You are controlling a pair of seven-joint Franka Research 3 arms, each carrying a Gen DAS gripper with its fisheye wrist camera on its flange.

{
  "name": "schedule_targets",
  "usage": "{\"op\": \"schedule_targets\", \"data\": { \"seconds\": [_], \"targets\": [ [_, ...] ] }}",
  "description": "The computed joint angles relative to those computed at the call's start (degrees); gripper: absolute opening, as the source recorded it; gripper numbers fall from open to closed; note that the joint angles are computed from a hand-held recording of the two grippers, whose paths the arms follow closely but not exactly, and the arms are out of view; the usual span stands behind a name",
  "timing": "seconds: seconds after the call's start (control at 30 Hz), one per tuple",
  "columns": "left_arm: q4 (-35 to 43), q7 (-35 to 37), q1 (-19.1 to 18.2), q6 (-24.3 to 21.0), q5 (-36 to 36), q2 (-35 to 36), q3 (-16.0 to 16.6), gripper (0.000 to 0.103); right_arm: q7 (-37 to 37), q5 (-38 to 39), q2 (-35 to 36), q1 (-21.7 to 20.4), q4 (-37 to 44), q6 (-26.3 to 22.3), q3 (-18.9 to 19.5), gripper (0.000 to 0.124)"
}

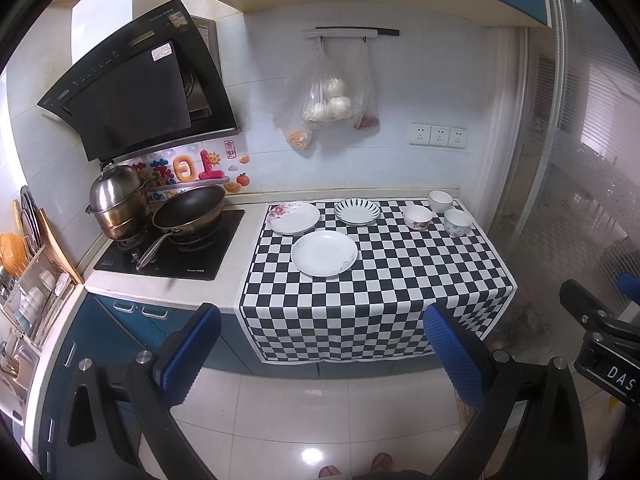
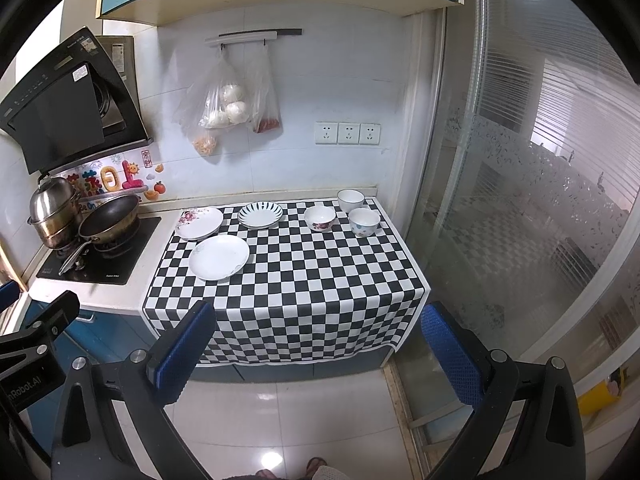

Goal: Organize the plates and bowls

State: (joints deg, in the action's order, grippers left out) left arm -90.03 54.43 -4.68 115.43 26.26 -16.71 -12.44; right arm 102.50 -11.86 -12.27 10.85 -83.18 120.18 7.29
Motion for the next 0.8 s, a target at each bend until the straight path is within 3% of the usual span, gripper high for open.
{"op": "schedule_targets", "data": {
  "seconds": [0.53, 0.8],
  "targets": [
    [-0.5, 0.4, 0.1, 0.3, 0.0, -0.2, 0.2, 0.103, 1.2, -0.4, 2.1, 0.5, 2.4, -0.5, -0.1, 0.103],
    [-3.3, 2.1, 2.5, 6.3, 1.5, 1.8, 2.6, 0.103, 5.0, -2.3, 4.9, 1.4, 1.9, 2.3, 0.0, 0.103]
  ]
}}
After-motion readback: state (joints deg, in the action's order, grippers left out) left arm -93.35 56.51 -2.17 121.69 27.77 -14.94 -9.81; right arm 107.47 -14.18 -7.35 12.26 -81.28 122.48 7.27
